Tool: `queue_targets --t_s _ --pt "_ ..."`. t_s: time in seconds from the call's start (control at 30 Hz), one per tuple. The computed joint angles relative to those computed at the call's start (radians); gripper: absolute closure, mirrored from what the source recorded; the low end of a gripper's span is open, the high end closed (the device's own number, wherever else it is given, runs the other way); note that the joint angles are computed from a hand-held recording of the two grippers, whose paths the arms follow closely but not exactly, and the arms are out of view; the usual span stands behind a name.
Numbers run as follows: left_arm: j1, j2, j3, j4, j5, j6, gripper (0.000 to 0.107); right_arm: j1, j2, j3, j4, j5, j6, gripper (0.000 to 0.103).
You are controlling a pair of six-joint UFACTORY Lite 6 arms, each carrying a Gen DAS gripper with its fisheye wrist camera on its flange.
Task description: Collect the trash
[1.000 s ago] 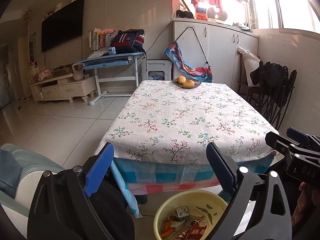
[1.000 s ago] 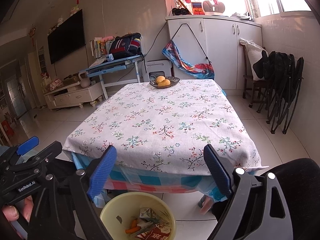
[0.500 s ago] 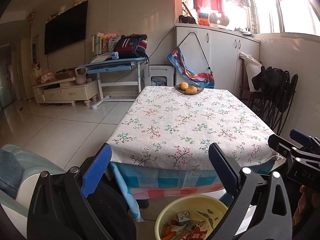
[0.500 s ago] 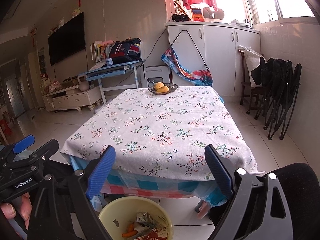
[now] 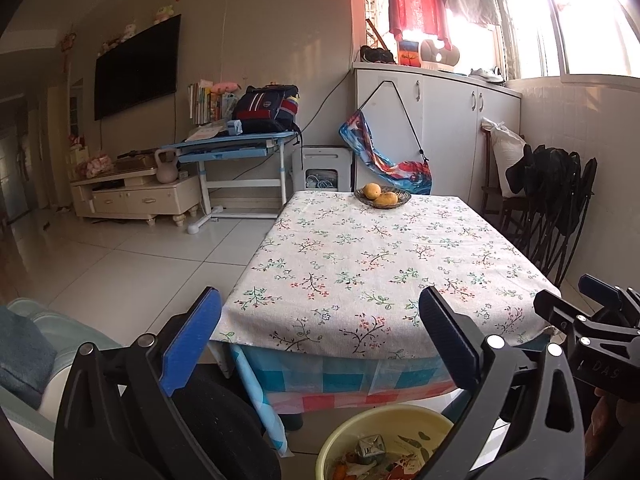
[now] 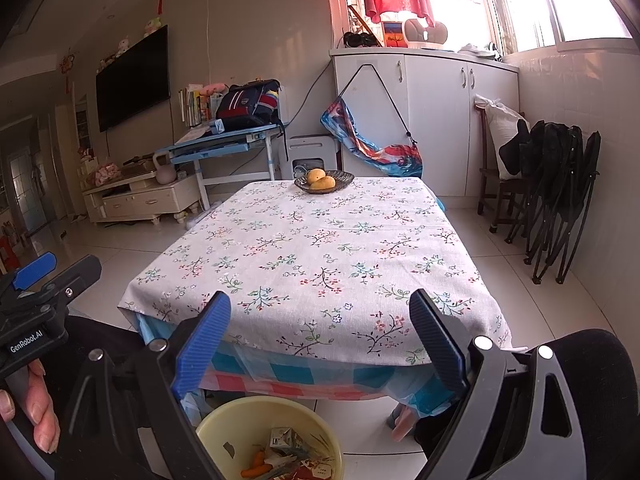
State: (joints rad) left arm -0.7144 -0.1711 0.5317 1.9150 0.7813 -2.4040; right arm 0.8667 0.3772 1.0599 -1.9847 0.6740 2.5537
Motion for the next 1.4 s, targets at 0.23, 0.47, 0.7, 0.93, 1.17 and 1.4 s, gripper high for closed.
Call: queue_targets --t_s 0.23,0.47,0.7,0.93,1.17,1.4 --pt "-0.001 0.000 0.003 -0.006 -0.002 0.012 0.011 -0.007 0.004 0.009 0.009 -0.009 -0.009 0.015" --pt "-0.021 0.014 0.021 -0.021 0.000 0.041 0.011 -0.017 -0.001 0.005 0.027 -0.021 -0.014 0.015" --pt "-0.044 0.037 0.051 -0.045 -0.004 0.074 0.011 -0.034 -0.001 0.012 0.078 -0.039 -0.046 0.014" --pt "-0.076 0.054 0.088 -0.078 -0.005 0.120 0.011 -0.040 -0.015 -0.003 0.097 -0.035 -0.053 0.014" --pt "-0.100 0.069 0.115 -0.100 -0.001 0.149 0.011 -0.038 -0.035 -0.026 0.099 -0.013 -0.038 0.014" --pt "-0.121 0.081 0.131 -0.120 0.010 0.169 0.011 -0.034 -0.052 -0.044 0.097 0.007 -0.029 0.014"
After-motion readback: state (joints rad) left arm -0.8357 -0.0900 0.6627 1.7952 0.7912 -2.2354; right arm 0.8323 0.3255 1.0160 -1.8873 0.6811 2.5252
